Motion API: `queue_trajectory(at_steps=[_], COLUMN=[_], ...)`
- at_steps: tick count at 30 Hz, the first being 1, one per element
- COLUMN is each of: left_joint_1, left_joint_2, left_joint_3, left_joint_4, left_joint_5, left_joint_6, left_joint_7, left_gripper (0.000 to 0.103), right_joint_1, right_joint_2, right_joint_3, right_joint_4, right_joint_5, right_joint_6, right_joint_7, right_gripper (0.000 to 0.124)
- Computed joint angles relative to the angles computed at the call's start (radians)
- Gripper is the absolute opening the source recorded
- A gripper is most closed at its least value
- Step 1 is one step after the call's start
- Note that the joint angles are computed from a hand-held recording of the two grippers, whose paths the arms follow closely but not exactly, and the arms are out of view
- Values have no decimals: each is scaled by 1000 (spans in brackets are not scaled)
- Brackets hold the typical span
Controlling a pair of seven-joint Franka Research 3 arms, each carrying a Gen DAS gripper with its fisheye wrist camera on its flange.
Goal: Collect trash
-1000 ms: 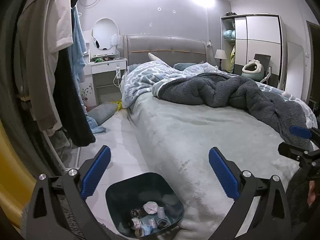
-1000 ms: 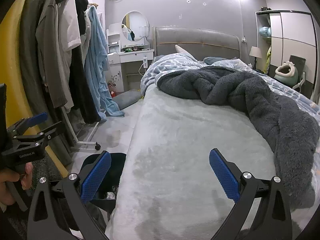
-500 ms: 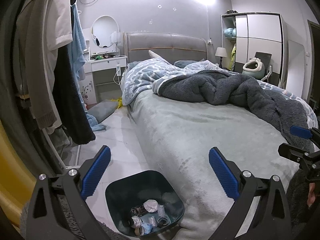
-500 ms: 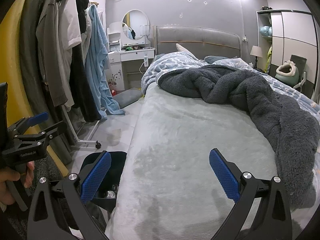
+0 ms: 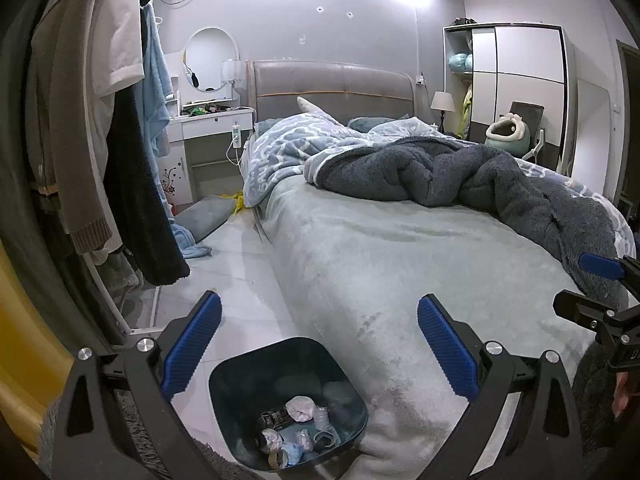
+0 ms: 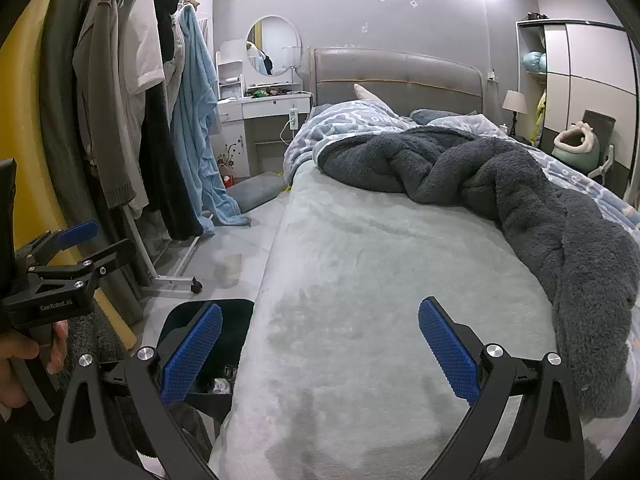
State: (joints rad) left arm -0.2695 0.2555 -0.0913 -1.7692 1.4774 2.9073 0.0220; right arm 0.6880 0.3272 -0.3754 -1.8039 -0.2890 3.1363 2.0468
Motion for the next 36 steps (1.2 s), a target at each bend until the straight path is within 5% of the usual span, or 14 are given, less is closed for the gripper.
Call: queue_trajectory(at_steps=[36], left_joint_1=[-5], left_joint_2=[3], left_joint_3=[3], left_joint_4=[0], left_joint_5=[-21], left_joint_6=[-4], left_joint_7=[14], left_gripper=[100], right_joint_1=[6], right_joint_2=[0], right_joint_3=[-6], right_joint_4=[-1], right_joint_5=[-9], right_joint_6=[-2], right_joint_7=[2], right_gripper=[100])
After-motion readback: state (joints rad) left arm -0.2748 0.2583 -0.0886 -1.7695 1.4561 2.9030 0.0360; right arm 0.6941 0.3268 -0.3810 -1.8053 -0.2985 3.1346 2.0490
